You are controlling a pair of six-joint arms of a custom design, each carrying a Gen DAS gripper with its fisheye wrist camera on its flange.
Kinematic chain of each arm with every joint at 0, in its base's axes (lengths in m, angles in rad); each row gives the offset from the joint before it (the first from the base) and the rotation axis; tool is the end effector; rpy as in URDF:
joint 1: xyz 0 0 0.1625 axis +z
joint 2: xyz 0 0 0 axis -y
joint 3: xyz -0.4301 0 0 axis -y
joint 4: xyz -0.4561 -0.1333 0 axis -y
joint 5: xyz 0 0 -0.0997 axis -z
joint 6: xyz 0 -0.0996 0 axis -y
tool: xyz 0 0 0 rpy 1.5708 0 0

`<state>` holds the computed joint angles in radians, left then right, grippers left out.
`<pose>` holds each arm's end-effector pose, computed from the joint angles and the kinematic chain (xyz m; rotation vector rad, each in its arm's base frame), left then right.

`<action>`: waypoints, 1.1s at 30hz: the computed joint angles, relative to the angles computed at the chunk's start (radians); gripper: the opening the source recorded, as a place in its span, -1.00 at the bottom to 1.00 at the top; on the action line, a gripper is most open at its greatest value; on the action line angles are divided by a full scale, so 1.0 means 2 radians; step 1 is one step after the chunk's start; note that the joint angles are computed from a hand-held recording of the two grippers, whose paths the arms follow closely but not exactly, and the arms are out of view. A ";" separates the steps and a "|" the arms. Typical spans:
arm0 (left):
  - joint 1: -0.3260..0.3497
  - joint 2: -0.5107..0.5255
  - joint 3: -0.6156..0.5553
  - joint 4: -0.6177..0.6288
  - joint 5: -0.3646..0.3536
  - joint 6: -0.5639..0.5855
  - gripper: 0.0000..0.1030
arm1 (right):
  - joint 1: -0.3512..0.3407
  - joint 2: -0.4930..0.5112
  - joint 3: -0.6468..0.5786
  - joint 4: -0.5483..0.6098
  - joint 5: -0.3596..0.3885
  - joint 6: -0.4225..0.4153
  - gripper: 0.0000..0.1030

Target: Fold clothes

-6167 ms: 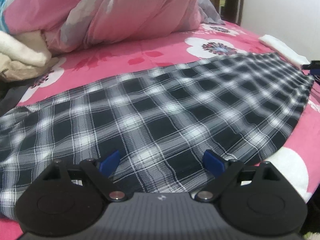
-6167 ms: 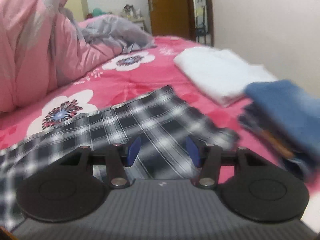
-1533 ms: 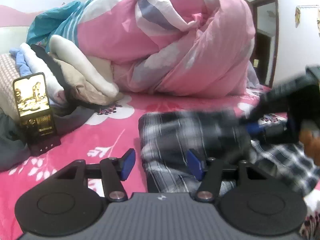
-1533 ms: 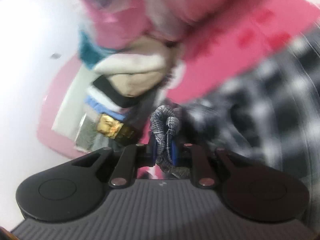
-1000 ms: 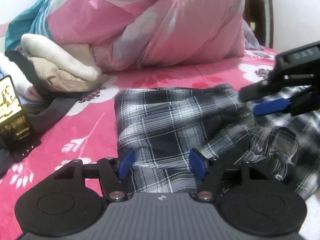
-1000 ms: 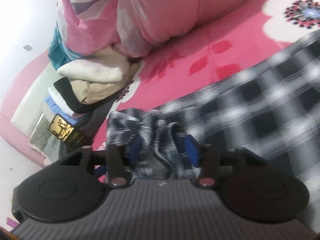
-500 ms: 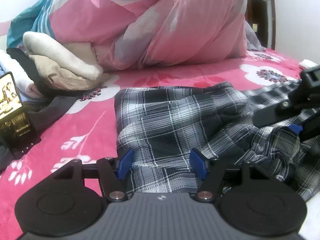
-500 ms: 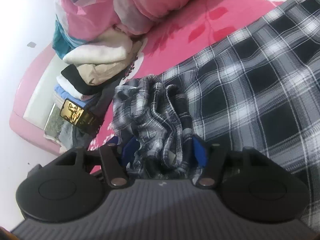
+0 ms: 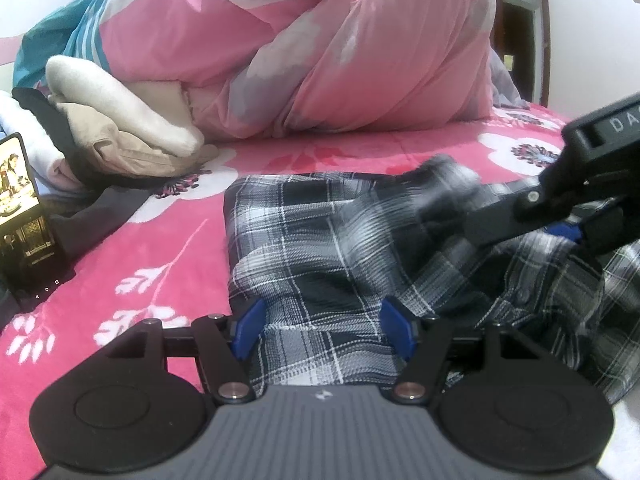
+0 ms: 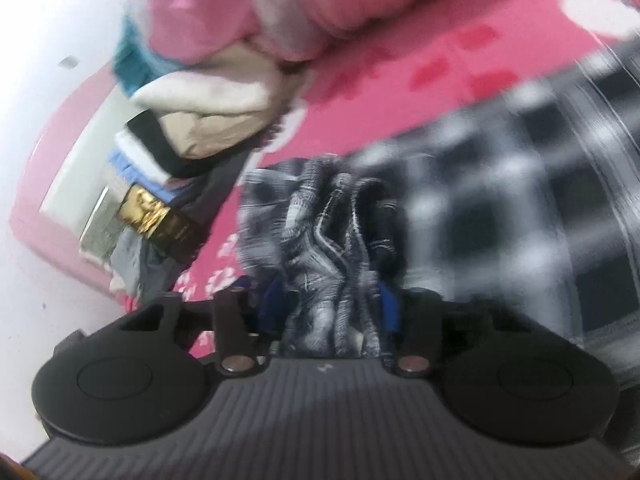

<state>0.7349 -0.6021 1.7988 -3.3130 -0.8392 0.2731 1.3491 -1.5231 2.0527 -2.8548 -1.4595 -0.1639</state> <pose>-0.3444 -0.5806 -0.0301 1.0601 2.2072 -0.9132 0.0189 -0.5727 0.3578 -0.0197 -2.8808 1.1506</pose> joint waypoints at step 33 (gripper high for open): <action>-0.029 0.052 -0.109 0.183 -0.070 -0.059 0.29 | -0.225 -0.184 0.018 -0.005 0.084 -0.042 -0.67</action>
<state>0.6776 -0.4978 1.5801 -2.9462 -0.9797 0.1543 0.8995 -1.8920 2.0891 -2.8655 -1.2911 -0.2482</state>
